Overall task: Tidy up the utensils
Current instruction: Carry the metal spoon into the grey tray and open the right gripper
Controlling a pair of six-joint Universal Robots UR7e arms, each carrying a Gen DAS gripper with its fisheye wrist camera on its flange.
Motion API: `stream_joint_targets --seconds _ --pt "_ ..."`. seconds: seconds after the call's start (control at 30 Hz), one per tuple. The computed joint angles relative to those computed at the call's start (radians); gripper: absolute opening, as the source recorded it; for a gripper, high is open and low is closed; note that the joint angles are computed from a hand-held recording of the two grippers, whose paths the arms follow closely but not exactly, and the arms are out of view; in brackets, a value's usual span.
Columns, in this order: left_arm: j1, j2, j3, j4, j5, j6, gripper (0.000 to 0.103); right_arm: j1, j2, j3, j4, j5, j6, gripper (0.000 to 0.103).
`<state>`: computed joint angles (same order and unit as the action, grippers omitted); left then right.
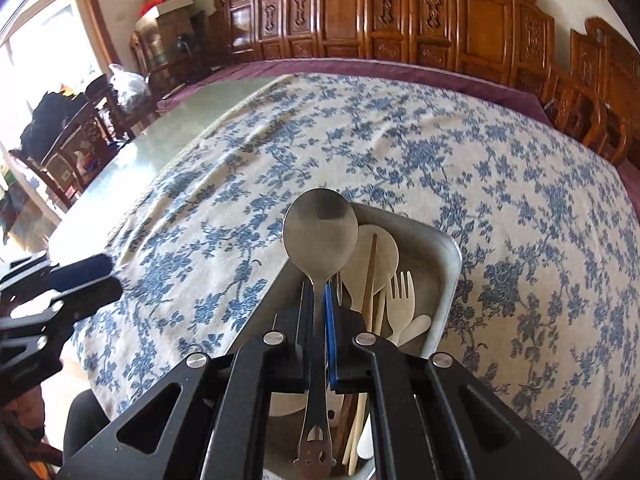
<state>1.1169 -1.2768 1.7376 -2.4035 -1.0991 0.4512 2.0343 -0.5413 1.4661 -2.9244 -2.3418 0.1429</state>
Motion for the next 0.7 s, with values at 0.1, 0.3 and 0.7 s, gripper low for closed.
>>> stream_joint_targets --seconds 0.1,0.3,0.7 --pt "0.006 0.002 0.002 0.001 0.0 0.0 0.025 -0.015 0.013 -0.004 0.011 0.012 0.038 0.007" --pt "0.012 0.005 -0.001 0.002 0.003 -0.002 0.025 -0.023 0.041 -0.023 0.042 0.008 0.076 0.007" --pt "0.009 0.004 0.001 0.0 0.009 -0.003 0.025 -0.032 0.041 -0.003 0.029 0.031 0.094 0.008"
